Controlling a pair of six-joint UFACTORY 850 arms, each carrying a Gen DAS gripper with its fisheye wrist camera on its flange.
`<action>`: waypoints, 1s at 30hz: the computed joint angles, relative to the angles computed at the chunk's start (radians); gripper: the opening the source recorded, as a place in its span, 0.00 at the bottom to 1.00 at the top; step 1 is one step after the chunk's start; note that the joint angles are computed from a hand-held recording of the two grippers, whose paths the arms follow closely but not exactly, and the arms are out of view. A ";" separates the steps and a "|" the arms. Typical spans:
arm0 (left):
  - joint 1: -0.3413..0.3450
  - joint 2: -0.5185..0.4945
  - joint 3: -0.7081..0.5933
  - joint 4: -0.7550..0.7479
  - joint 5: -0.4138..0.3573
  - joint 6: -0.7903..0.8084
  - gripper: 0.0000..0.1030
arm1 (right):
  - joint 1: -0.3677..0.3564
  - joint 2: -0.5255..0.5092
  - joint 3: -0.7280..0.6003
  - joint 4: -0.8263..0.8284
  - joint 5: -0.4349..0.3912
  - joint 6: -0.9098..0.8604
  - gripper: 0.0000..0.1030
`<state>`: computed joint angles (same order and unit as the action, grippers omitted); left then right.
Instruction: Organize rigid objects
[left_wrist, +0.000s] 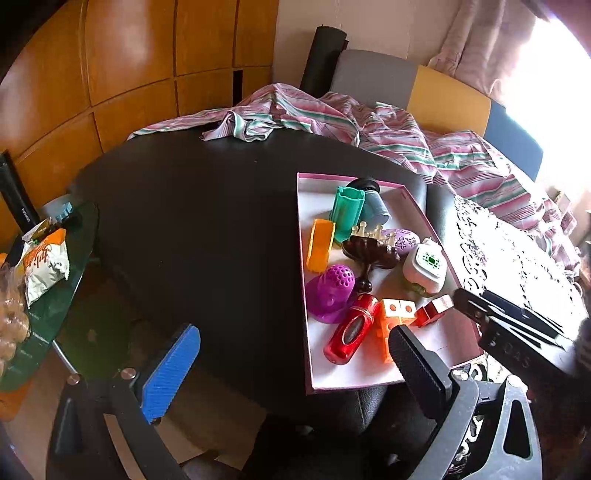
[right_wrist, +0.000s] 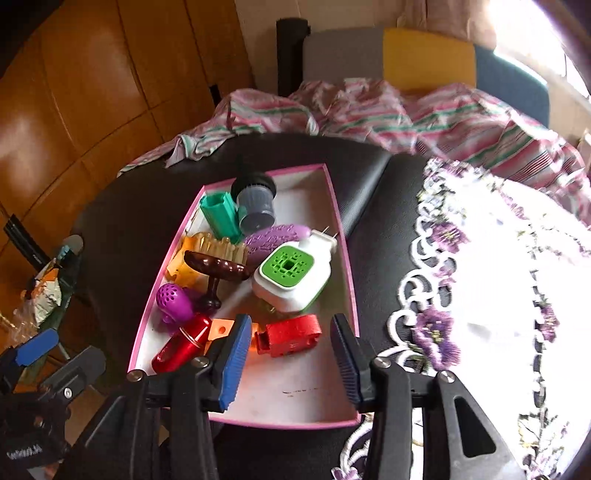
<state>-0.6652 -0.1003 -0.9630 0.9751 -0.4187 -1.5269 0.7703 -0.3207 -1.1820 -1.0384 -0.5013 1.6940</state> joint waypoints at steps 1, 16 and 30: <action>-0.004 0.001 -0.001 0.007 -0.012 -0.011 1.00 | 0.012 0.003 0.003 -0.021 -0.028 0.025 0.43; -0.076 0.074 0.046 0.216 -0.168 -0.303 1.00 | 0.114 0.055 0.039 -0.172 -0.226 0.187 0.43; -0.100 0.095 0.065 0.271 -0.175 -0.345 1.00 | 0.124 0.056 0.031 -0.179 -0.228 0.182 0.43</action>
<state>-0.7656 -0.0050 -0.8977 1.2457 -0.5935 -1.8715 0.8942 -0.2649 -1.1509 -1.2178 -0.7291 1.8758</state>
